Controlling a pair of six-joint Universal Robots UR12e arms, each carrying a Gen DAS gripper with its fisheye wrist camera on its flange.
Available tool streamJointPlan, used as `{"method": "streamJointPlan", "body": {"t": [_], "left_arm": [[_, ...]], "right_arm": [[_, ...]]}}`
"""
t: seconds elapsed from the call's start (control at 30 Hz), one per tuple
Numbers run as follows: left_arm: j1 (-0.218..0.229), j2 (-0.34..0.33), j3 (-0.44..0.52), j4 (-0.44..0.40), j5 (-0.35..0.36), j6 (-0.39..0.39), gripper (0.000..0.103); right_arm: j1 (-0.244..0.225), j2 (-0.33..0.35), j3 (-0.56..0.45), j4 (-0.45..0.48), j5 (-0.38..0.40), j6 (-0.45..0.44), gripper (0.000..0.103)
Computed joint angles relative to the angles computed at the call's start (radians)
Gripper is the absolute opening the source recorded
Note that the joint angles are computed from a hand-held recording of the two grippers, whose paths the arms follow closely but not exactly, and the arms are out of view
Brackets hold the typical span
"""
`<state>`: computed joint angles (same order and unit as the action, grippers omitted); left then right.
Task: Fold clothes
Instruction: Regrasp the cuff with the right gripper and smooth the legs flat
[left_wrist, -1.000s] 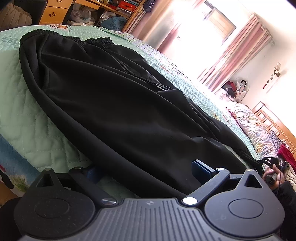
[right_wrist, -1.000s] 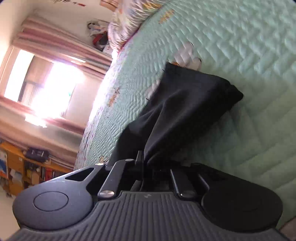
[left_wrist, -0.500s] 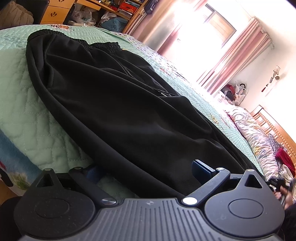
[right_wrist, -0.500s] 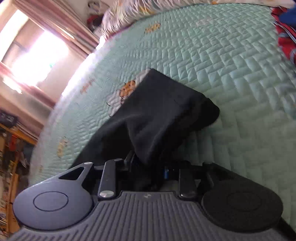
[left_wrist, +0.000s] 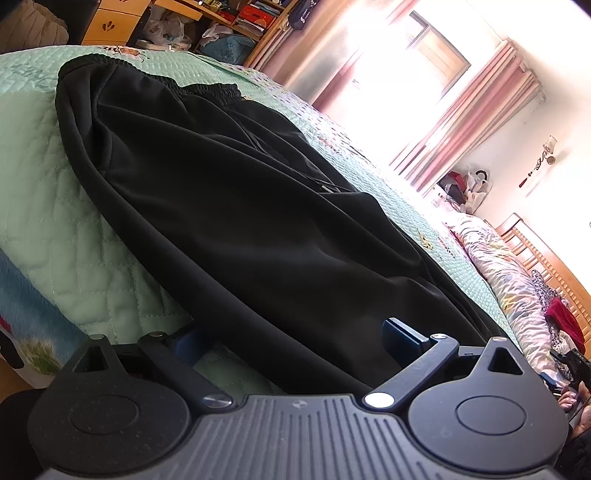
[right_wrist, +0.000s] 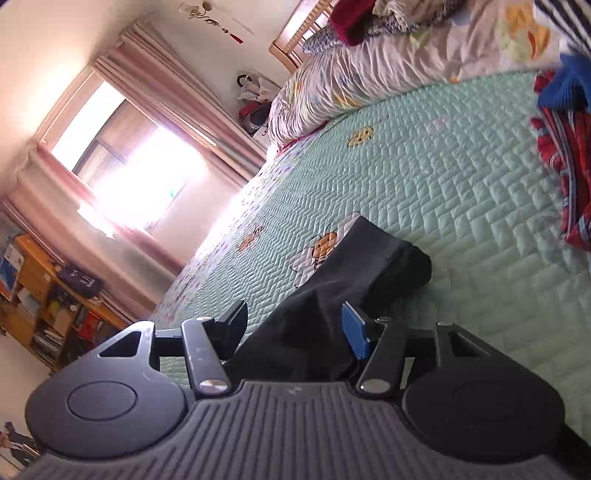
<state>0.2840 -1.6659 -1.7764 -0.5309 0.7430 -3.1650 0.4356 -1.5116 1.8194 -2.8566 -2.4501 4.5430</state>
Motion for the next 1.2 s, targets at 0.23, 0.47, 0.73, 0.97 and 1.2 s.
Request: {"method": "streamJointPlan", "body": {"t": [0.23, 0.47, 0.73, 0.97, 1.2], "left_arm": [[-0.002, -0.003, 0.008, -0.011, 0.003, 0.012, 0.098], [-0.011, -0.002, 0.013, -0.019, 0.02, 0.026, 0.101], [-0.023, -0.003, 0.03, -0.063, 0.053, 0.099, 0.102], [-0.052, 0.006, 0.036, -0.07, 0.136, 0.109, 0.102], [-0.079, 0.015, 0.042, -0.088, 0.224, 0.143, 0.102]], "right_arm": [[-0.015, -0.058, 0.048, 0.204, -0.025, 0.328, 0.059], [-0.071, -0.057, 0.149, -0.07, 0.066, 0.43, 0.058], [-0.146, -0.106, 0.149, -0.046, 0.136, 0.139, 0.075], [-0.325, -0.089, 0.058, 0.136, 0.543, -0.285, 0.076], [-0.405, -0.073, -0.017, 0.287, 0.754, -0.544, 0.049]]}}
